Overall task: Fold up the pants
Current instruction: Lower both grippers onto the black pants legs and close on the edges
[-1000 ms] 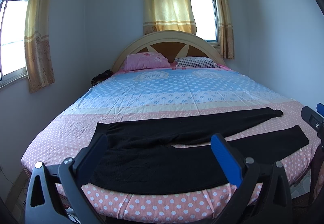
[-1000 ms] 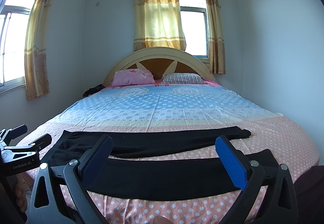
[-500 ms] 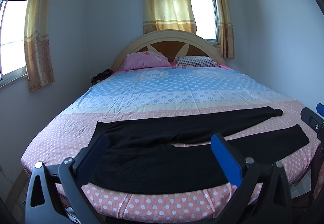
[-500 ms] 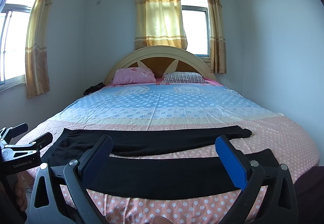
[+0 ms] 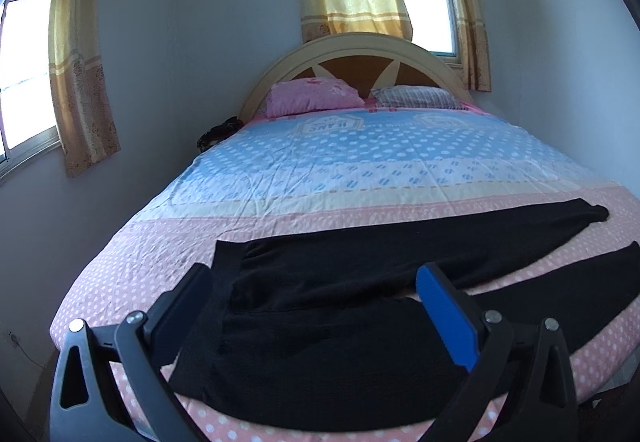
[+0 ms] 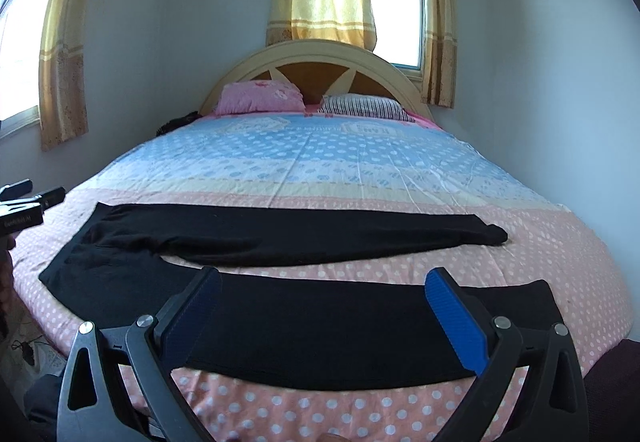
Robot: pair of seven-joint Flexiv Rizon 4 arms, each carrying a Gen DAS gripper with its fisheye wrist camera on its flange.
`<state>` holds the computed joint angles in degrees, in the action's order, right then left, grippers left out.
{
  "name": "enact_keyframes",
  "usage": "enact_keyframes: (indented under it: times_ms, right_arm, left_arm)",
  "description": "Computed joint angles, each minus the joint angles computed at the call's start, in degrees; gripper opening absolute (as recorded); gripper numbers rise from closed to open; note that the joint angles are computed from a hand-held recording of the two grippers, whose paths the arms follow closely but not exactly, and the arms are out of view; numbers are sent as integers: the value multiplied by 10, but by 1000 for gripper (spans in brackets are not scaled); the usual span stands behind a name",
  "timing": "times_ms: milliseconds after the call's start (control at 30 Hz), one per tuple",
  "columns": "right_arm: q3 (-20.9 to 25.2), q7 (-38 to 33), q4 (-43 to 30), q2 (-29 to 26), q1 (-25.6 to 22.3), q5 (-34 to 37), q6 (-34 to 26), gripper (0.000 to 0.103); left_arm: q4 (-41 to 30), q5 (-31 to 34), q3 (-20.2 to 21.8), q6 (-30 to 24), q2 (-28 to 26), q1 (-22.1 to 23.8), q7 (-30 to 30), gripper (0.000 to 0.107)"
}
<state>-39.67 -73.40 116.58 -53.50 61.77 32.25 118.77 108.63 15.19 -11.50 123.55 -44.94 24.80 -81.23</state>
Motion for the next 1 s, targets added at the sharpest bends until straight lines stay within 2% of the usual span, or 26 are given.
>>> enact_keyframes:
  times_ms: [67, 200, 333, 400, 500, 567, 733, 800, 833, 900, 967, 1000]
  right_arm:
    - [18, 3, -14, 5, -44, -22, -16, 102]
    - [54, 23, -44, 16, -140, -80, -56, 102]
    - [71, 57, -77, 21, -216, -132, -98, 101]
    - [80, 76, -96, 21, -251, -157, -119, 99]
    - [110, 100, -127, 22, -312, -202, -153, 90]
    - [127, 114, -150, 17, -347, -229, -173, 85]
    - [143, 149, -192, -2, -398, -280, -207, 85]
    - [159, 164, -207, -6, -427, -296, -216, 84]
    - [164, 172, -213, -7, -437, -304, -220, 82]
    - [172, 186, -227, -13, -460, -319, -229, 81]
    - [178, 207, -246, -20, -482, -332, -244, 81]
    - [186, 214, -255, -22, -496, -339, -252, 81]
  left_arm:
    - [-54, -39, 31, -28, -27, -28, 24, 103]
    - [-179, -159, 117, -95, -99, -96, 91, 103]
    - [-279, -220, 116, -205, -152, -86, 140, 103]
    - [-326, -252, 133, -253, -179, -95, 153, 94]
    - [-382, -275, 108, -343, -206, -79, 182, 78]
    - [-408, -287, 93, -387, -217, -71, 198, 76]
    - [-498, -312, 87, -471, -262, -72, 218, 68]
    - [-515, -316, 82, -497, -271, -71, 230, 49]
    - [-511, -320, 69, -496, -269, -65, 242, 46]
    - [-499, -326, 48, -489, -265, -55, 267, 33]
    - [-497, -328, 55, -479, -266, -61, 272, 33]
    - [-492, -329, 53, -474, -264, -61, 278, 28]
